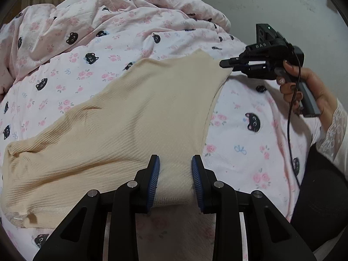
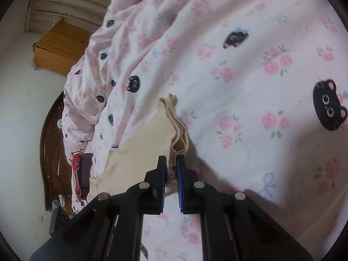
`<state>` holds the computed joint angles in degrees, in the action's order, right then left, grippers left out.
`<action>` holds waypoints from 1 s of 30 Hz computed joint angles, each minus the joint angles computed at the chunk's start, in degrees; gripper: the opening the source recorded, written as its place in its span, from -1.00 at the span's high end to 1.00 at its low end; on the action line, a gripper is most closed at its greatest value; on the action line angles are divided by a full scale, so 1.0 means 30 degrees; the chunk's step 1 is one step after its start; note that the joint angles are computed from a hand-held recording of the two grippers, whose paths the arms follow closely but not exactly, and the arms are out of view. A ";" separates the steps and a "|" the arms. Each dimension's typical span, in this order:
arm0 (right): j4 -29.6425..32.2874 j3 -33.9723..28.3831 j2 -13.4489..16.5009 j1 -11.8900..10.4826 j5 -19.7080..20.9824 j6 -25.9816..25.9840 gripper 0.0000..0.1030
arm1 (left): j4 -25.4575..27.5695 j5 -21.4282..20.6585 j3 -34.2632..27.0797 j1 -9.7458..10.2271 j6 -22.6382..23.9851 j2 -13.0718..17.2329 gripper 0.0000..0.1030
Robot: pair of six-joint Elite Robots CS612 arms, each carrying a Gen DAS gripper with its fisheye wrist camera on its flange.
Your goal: Fold clothes
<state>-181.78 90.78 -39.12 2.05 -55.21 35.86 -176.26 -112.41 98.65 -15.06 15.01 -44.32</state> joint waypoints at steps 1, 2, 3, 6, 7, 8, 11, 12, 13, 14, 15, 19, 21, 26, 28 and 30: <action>0.0170 -0.0050 -0.0080 0.0077 -0.0152 -0.0295 0.80 | -0.0025 -0.0149 -0.0021 0.0092 -0.0123 -0.0059 0.50; 0.0368 -0.0109 -0.0162 0.0158 -0.0318 -0.0610 0.80 | -0.0087 -0.0276 -0.0040 0.0194 -0.0263 -0.0124 0.50; 0.0564 -0.0171 -0.0242 0.0240 -0.0485 -0.0923 0.80 | -0.0181 -0.0311 -0.0061 0.0297 -0.0397 -0.0180 0.50; 0.1187 -0.0363 -0.0462 0.0477 -0.0941 -0.1838 0.80 | -0.0514 -0.0310 -0.0166 0.0640 -0.0860 -0.0309 0.50; 0.1478 -0.0440 -0.0535 0.0572 -0.1081 -0.2190 0.80 | -0.0647 -0.0289 -0.0233 0.0804 -0.1133 -0.0326 0.50; 0.1813 -0.0530 -0.0614 0.0688 -0.1259 -0.2572 0.80 | -0.0781 -0.0241 -0.0304 0.0974 -0.1422 -0.0340 0.50; 0.2758 -0.0819 -0.0805 0.1047 -0.1708 -0.3606 0.80 | -0.0885 0.0556 -0.0653 0.1477 -0.2414 -0.0292 0.50; 0.3012 -0.0918 -0.0840 0.1161 -0.1829 -0.3847 0.80 | -0.0810 0.0875 -0.0775 0.1622 -0.2708 -0.0268 0.50; 0.3220 -0.1013 -0.0865 0.1274 -0.1932 -0.4060 0.80 | -0.0615 0.1301 -0.0923 0.1794 -0.3035 -0.0234 0.50; 0.3430 -0.1115 -0.0886 0.1387 -0.2035 -0.4271 0.80 | -0.0389 0.1613 -0.1069 0.1935 -0.3281 -0.0194 0.50; 0.3640 -0.1220 -0.0906 0.1500 -0.2139 -0.4481 0.80 | -0.0186 0.1765 -0.1188 0.2056 -0.3503 -0.0159 0.50; 0.4375 -0.1822 -0.0858 0.1983 -0.2273 -0.5192 0.80 | 0.0736 0.1720 -0.1580 0.2469 -0.3996 0.0010 0.50; 0.4669 -0.2145 -0.0819 0.2241 -0.2261 -0.5503 0.80 | 0.1240 0.1900 -0.1681 0.2503 -0.3854 0.0041 0.49; 0.5543 -0.3013 -0.0623 0.2899 -0.2232 -0.6282 0.80 | 0.2017 0.2586 -0.1871 0.2627 -0.4167 0.0096 0.49; 0.5912 -0.3369 -0.0509 0.3147 -0.2190 -0.6561 0.80 | 0.1998 0.2534 -0.1960 0.2743 -0.4482 0.0144 0.49; 0.6327 -0.3817 -0.0351 0.3445 -0.2066 -0.6900 0.80 | 0.2063 0.2359 -0.2059 0.2860 -0.4723 0.0188 0.49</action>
<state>-162.80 79.33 -40.17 12.39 -61.41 15.16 -170.07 -105.34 92.47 -6.48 0.84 -43.75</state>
